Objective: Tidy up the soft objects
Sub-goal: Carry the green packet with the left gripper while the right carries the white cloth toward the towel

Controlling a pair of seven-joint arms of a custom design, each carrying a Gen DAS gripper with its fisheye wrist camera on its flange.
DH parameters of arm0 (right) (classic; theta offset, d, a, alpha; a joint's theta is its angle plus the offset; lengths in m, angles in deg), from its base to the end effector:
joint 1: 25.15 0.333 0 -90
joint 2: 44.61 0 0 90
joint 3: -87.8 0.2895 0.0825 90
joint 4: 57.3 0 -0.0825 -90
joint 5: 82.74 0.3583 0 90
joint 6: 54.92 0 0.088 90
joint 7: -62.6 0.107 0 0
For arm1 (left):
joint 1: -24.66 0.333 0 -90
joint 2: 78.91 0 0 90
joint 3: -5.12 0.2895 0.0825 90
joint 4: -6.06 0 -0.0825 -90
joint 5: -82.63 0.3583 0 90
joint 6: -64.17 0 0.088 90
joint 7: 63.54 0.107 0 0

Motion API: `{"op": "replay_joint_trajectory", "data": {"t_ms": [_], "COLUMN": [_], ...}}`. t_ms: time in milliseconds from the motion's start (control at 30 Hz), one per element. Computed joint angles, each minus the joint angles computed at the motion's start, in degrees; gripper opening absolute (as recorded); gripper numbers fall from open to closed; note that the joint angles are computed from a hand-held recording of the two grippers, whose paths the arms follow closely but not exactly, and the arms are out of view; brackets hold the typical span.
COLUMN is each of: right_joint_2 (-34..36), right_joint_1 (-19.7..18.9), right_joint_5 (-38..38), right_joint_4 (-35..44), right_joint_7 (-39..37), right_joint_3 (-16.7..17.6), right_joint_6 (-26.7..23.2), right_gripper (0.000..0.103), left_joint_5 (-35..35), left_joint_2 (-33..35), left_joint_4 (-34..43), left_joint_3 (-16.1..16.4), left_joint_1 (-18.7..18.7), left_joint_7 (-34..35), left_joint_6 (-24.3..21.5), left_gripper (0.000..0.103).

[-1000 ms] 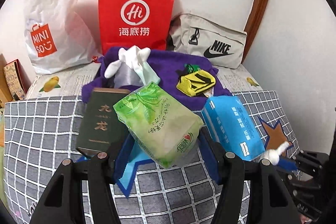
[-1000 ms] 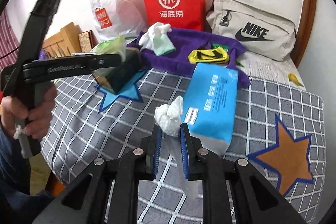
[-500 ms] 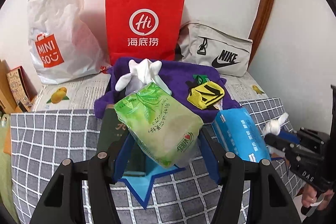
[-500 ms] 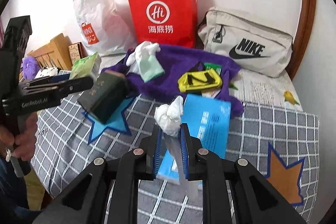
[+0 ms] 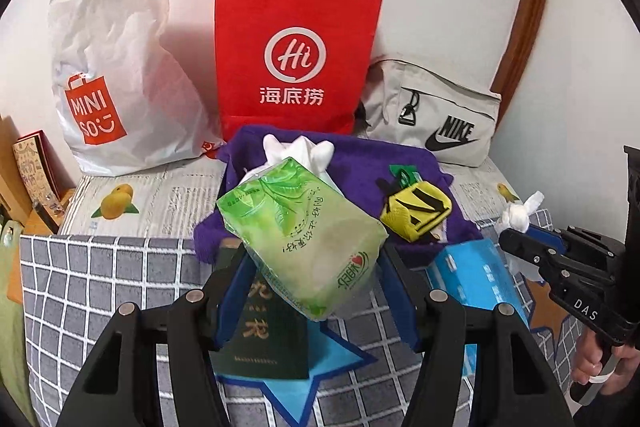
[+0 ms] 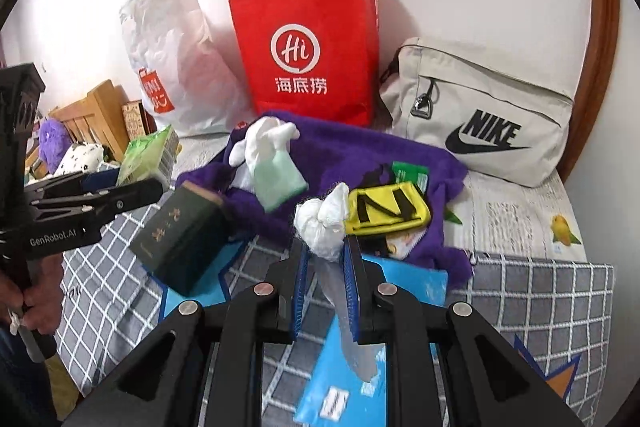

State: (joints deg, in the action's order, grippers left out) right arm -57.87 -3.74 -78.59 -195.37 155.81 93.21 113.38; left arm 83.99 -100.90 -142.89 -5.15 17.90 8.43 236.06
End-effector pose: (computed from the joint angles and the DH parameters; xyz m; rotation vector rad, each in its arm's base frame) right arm 0.4409 0.2199 0.4793 -1.9977 1.3928 -0.4635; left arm 0.4218 -0.1344 0.4663 -1.8007 1.8358 -0.8840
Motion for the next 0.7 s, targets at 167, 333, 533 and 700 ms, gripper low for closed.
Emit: {"op": "replay_joint_trajectory", "data": {"t_ms": [167, 333, 533, 700], "right_joint_2": [4.1, 7.7, 12.3, 16.8], "right_joint_1": [-0.7, -1.5, -2.4, -3.6], "right_joint_5": [0.2, 1.1, 4.6, 6.2], "right_joint_4": [3.9, 7.3, 12.1, 16.7], "right_joint_7": [0.0, -0.9, -4.3, -6.5], "right_joint_3": [-0.4, -0.8, -1.1, -0.5], "right_joint_6": [0.1, 0.0, -0.5, -2.3], "right_gripper": [0.018, 0.018, 0.018, 0.018], "left_joint_5": [1.3, 1.7, 1.7, 2.3], "left_joint_2": [3.7, 8.5, 14.1, 17.6], "left_joint_4": [3.4, 7.7, 13.0, 16.4], "left_joint_3": [-0.2, 0.2, 0.2, 0.5], "left_joint_1": [1.4, 1.4, 1.0, 1.0], "left_joint_7": [0.2, 0.9, 1.9, 2.4], "left_joint_6": [0.1, -0.1, -0.8, -2.2], "left_gripper": [0.06, 0.06, 0.06, 0.06]}}
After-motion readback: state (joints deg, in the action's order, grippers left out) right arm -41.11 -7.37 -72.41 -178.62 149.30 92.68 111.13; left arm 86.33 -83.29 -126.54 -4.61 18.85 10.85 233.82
